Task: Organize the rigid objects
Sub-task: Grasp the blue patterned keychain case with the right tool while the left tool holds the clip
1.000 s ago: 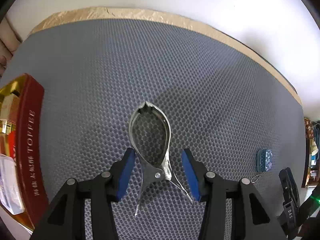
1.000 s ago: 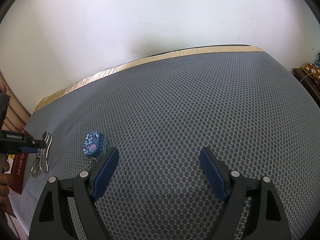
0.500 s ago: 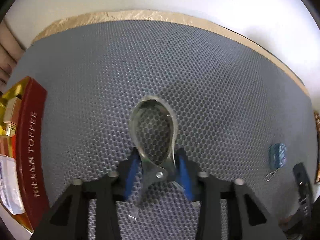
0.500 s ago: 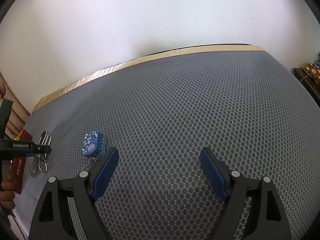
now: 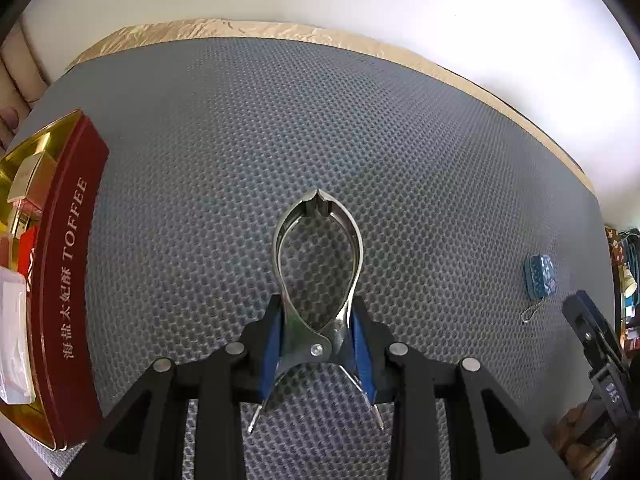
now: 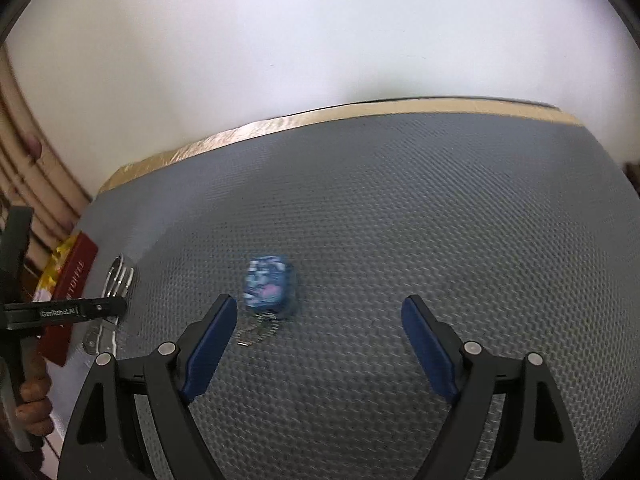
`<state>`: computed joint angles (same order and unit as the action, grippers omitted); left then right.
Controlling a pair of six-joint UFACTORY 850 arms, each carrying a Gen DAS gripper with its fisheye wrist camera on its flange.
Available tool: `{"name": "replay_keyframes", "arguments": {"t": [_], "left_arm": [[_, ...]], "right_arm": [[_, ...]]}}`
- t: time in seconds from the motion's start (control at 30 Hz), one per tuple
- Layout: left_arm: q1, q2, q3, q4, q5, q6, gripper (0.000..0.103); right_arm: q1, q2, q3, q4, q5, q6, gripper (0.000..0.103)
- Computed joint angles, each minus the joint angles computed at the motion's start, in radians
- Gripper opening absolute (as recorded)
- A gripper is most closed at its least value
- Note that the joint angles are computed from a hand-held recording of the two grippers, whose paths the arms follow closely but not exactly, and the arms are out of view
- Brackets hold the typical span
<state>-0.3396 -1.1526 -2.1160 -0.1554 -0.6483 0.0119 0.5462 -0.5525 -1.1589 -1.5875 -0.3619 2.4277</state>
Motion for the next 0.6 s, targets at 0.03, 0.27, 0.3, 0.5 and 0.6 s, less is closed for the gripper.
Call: {"name": "replay_keyframes", "arguments": {"t": [0.03, 0.27, 0.3, 0.5, 0.6], "left_arm": [[0.002, 0.007, 0.013, -0.003, 0.005, 0.004, 0.032], [0.002, 0.087, 0.166, -0.028, 0.079, 0.046, 0.032], [0.003, 0.094, 0.181, -0.034, 0.085, 0.053, 0.032], [0.011, 0.131, 0.227, -0.061, 0.09, 0.089, 0.032], [0.014, 0.146, 0.246, -0.074, 0.092, 0.104, 0.032]], "right_arm": [[0.0, -0.011, -0.017, 0.02, 0.011, -0.032, 0.083], [-0.007, -0.06, -0.08, 0.143, 0.005, -0.163, 0.071], [-0.01, -0.067, -0.091, 0.171, 0.005, -0.193, 0.062], [-0.012, -0.105, -0.14, 0.257, 0.008, -0.309, 0.047], [0.002, -0.122, -0.161, 0.31, -0.043, -0.376, 0.029]]}}
